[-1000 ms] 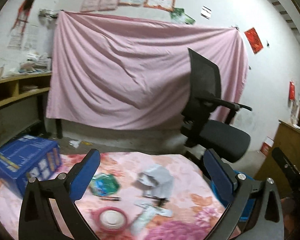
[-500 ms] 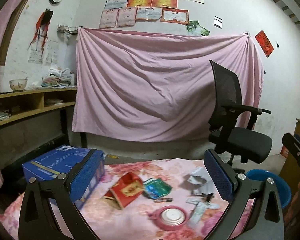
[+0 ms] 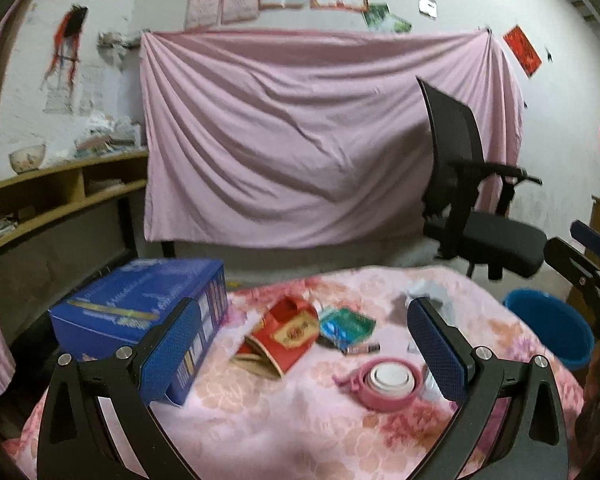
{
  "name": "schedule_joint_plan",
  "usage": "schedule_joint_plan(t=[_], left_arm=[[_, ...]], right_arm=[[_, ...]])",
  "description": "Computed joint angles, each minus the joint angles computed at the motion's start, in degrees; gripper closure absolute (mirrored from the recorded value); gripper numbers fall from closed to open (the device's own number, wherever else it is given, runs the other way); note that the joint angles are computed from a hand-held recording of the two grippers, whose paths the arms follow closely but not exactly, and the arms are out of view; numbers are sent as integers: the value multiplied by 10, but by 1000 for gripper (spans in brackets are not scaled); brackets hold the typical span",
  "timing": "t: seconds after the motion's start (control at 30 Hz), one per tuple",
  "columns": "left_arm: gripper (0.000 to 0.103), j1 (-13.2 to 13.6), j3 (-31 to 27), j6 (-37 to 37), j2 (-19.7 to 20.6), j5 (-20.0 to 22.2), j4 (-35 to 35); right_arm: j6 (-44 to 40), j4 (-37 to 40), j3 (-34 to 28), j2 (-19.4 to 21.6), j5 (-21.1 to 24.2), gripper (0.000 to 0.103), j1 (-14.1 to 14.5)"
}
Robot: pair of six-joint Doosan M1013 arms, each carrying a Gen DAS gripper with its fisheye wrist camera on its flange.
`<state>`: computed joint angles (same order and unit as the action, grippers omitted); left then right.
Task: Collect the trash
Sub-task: 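Grasp the black binder clip with the right tool while the left tool grasps the pink tape roll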
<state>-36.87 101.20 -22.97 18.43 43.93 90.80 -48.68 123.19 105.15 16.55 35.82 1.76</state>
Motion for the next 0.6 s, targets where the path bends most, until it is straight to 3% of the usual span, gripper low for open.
schedule_joint_plan(t=[0.27, 0.4, 0.47, 0.6], left_arm=[[3, 24, -19, 109, 8, -94, -103], [9, 35, -32, 195, 15, -137, -184], [10, 44, -41, 267, 18, -165, -253], [27, 60, -61, 437, 29, -194, -423]], right_arm=[[183, -189, -34, 17, -51, 0, 6], [283, -285, -51, 24, -67, 4, 8], [350, -350, -62, 30, -76, 12, 10], [509, -502, -91, 47, -76, 22, 14]])
